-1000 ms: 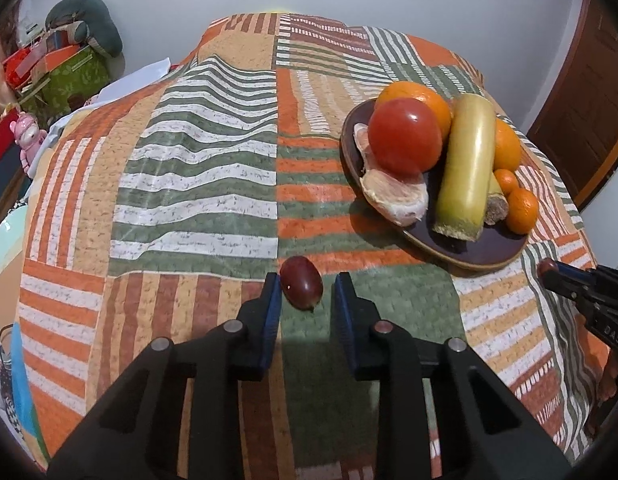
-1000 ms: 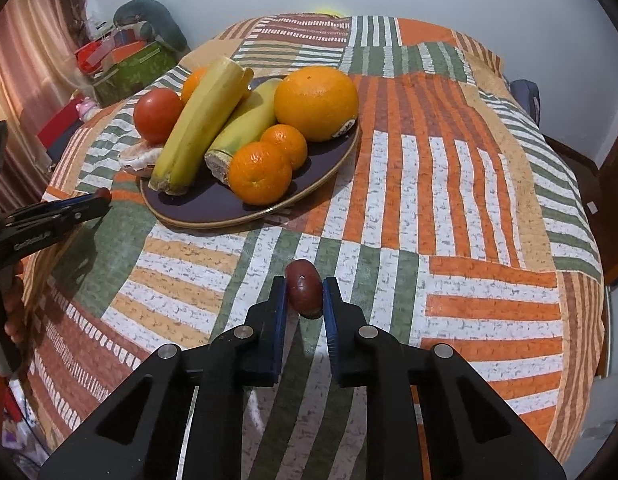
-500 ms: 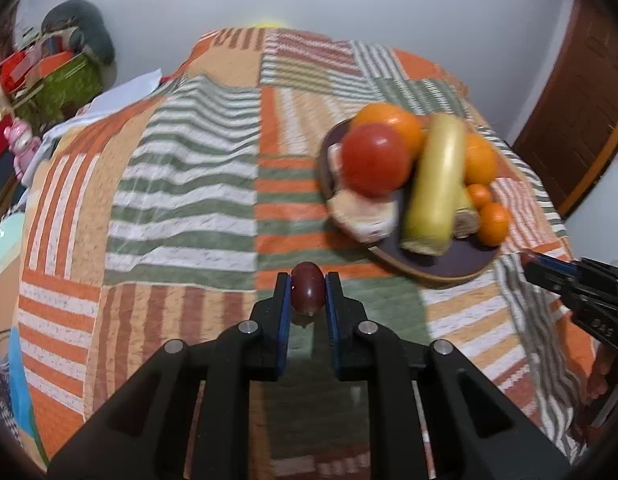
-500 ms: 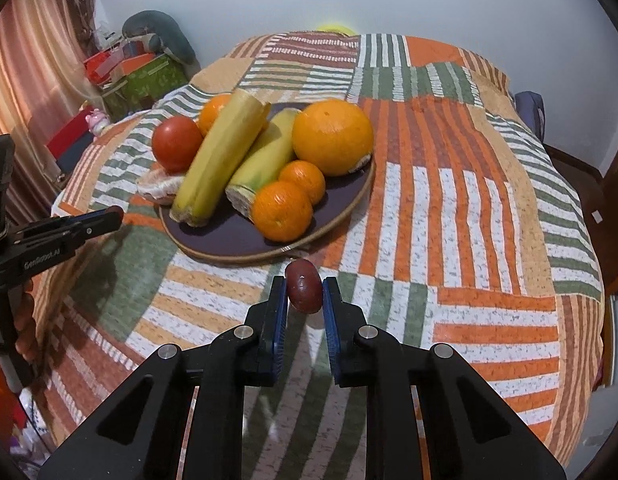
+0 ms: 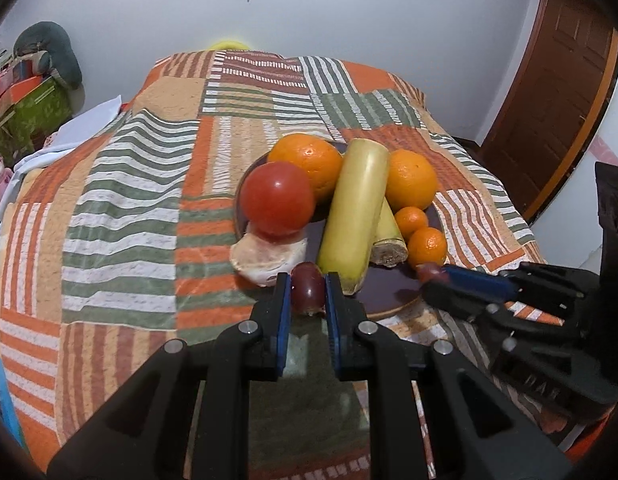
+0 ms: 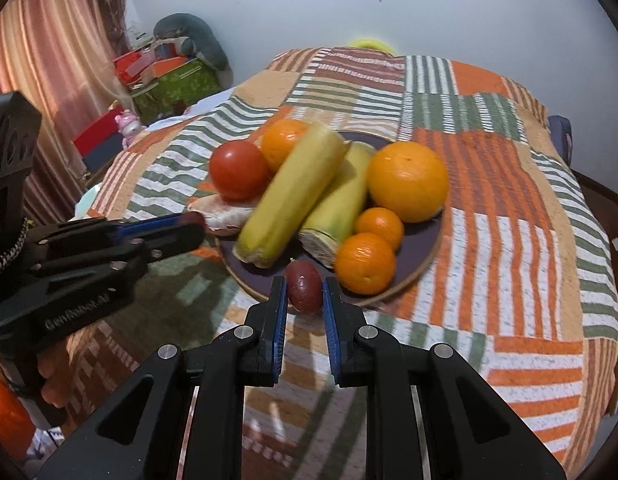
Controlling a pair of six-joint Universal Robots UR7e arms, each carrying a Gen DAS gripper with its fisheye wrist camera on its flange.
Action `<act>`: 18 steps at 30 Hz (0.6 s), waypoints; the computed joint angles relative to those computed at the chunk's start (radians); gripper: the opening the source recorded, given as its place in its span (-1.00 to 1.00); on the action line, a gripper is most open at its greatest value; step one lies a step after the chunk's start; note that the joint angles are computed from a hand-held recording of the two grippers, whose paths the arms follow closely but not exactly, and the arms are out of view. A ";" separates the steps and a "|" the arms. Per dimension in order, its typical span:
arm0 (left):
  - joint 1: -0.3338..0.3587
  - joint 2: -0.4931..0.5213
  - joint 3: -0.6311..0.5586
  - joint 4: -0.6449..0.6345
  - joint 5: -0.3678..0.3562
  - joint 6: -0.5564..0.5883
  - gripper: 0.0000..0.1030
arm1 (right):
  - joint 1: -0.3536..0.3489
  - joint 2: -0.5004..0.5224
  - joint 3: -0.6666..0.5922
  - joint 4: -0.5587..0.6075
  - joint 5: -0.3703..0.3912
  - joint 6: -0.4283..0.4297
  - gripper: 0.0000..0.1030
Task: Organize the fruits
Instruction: 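Grasp and lift a plum with the left tool while the right grasps the other plum, then lower the plum onto the plate rim with the left tool while the right lowers its plum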
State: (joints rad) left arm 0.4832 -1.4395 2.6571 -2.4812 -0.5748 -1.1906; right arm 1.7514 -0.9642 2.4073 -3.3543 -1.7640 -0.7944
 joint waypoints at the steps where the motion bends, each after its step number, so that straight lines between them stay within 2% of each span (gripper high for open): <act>1: 0.005 0.008 0.001 -0.019 -0.001 0.011 -0.69 | 0.000 0.006 -0.002 0.001 0.003 -0.001 -0.69; 8: 0.050 0.068 -0.005 -0.153 0.006 0.100 -0.69 | 0.007 0.051 -0.022 -0.005 0.000 -0.008 -0.69; 18: 0.068 0.113 -0.021 -0.171 0.021 0.139 -0.69 | 0.007 0.079 -0.036 -0.006 -0.015 -0.015 -0.68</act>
State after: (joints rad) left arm 0.5510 -1.3261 2.6359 -2.6526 -0.5538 -1.0519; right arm 1.7582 -0.8855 2.3711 -3.3600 -1.7793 -0.8098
